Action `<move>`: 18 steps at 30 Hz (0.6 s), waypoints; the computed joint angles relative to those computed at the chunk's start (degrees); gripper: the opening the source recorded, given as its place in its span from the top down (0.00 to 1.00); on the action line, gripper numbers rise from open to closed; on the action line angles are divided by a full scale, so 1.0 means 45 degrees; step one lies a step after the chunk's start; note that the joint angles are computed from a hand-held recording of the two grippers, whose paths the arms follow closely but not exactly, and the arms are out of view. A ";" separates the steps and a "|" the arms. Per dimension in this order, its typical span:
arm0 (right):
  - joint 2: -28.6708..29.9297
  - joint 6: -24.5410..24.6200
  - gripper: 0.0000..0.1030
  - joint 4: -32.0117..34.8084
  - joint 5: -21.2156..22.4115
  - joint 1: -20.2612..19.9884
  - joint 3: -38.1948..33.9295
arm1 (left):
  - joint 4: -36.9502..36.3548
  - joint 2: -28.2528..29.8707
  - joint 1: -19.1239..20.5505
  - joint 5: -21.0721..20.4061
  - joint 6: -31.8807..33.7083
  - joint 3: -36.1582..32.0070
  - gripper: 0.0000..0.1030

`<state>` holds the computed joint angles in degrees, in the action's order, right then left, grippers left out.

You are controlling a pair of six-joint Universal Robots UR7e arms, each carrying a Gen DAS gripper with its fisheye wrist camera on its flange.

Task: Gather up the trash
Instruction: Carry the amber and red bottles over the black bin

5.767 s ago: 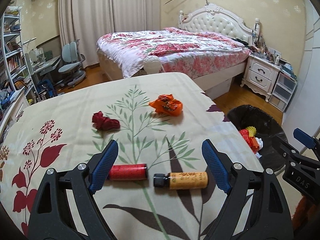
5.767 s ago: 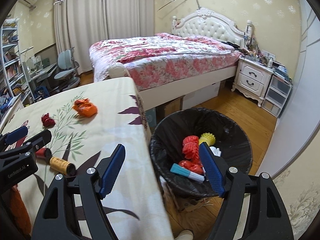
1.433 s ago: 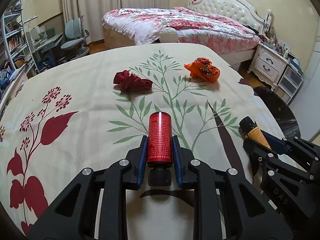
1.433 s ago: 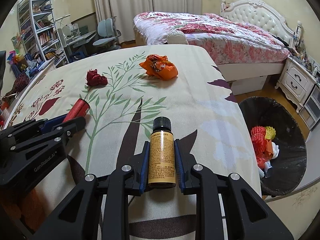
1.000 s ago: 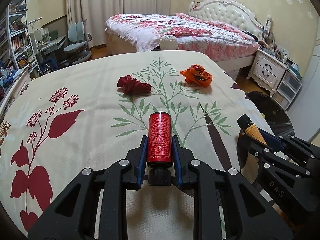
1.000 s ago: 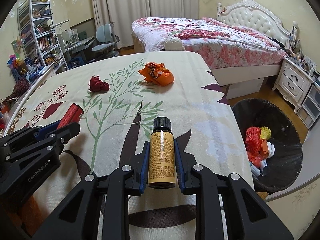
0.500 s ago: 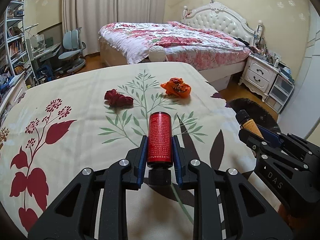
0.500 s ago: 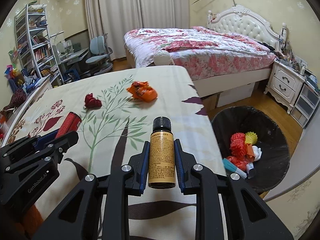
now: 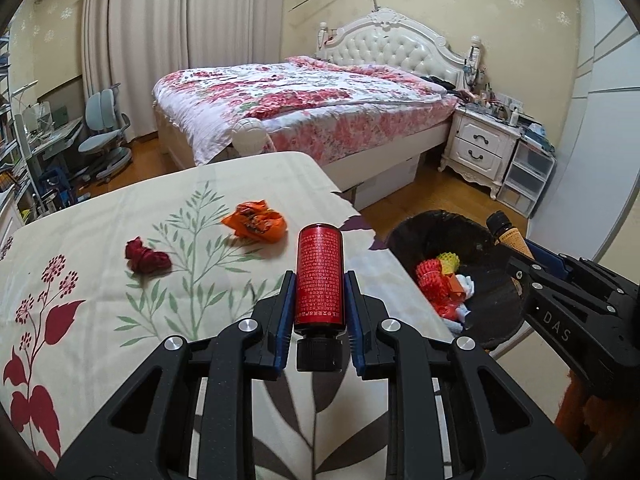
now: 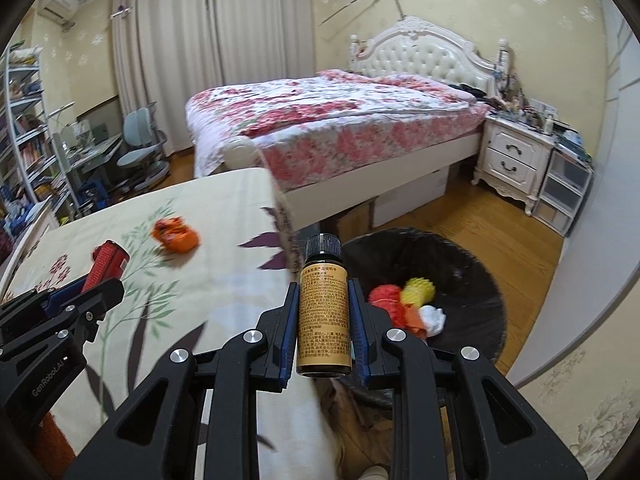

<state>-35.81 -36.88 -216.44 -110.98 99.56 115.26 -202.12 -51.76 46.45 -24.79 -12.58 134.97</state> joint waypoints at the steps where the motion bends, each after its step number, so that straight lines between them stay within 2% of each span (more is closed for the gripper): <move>1: -0.0031 0.0016 0.76 -0.0003 -0.0008 -0.0092 -0.0071 | -0.0177 0.0263 0.0079 -0.0157 0.0330 -0.0307 0.78; 9: 0.0004 0.0131 0.76 0.0074 -0.0240 -0.0706 -0.0678 | -0.0415 0.1681 0.0453 -0.0890 0.1776 -0.2154 0.78; 15: 0.0150 0.0082 0.76 0.0050 -0.0401 -0.1023 -0.1030 | 0.0393 0.2348 0.0911 -0.1443 0.1764 -0.3351 0.78; 18: 0.0194 0.0141 0.76 0.0134 -0.0423 -0.1151 -0.1204 | 0.0604 0.2705 0.1088 -0.1437 0.1864 -0.3840 0.78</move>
